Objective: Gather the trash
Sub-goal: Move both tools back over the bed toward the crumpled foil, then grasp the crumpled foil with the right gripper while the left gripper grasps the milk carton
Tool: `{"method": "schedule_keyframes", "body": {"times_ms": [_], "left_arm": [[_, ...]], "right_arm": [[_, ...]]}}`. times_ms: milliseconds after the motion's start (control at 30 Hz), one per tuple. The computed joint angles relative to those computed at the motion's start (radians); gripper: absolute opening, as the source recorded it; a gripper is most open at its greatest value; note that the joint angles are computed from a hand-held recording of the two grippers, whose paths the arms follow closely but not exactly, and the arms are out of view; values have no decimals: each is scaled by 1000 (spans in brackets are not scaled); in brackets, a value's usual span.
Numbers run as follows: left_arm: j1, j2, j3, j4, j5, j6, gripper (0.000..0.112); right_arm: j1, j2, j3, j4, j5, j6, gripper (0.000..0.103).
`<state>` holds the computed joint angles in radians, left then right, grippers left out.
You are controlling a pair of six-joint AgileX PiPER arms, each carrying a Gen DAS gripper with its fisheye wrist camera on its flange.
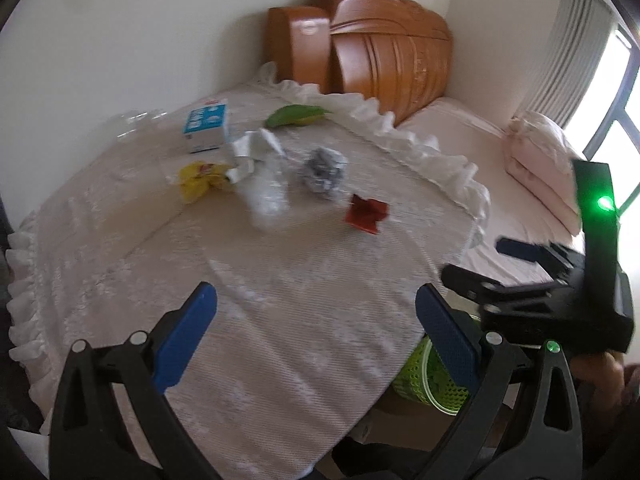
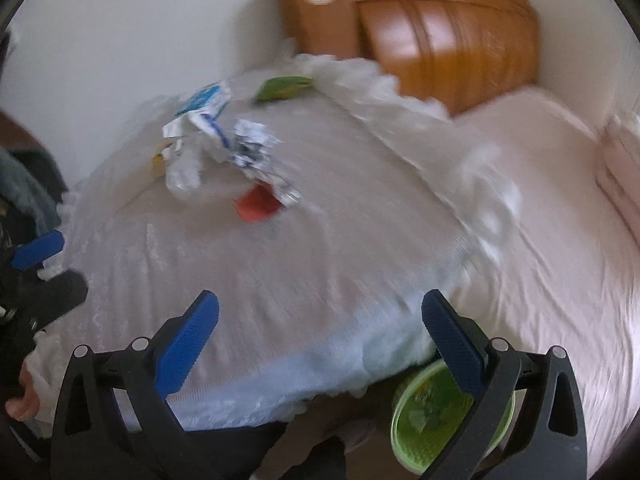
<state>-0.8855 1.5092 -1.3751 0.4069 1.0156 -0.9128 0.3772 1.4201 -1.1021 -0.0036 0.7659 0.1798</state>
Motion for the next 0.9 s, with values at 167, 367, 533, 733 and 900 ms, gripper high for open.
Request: {"method": "schedule_keyframes", "body": {"times_ms": [167, 367, 533, 733, 900], "left_arm": [[74, -32, 46, -13, -16, 34, 95], [182, -68, 97, -61, -48, 85, 95], [254, -70, 114, -98, -66, 150, 95], [341, -50, 103, -152, -106, 233, 95], [398, -7, 59, -194, -128, 297, 95]], "right_arm": [[54, 161, -163, -31, -15, -20, 101], [38, 416, -509, 26, 85, -105, 101], [30, 674, -873, 46, 292, -123, 85], [-15, 784, -1015, 186, 374, -131, 41], [-39, 762, -988, 237, 332, -121, 34]]}}
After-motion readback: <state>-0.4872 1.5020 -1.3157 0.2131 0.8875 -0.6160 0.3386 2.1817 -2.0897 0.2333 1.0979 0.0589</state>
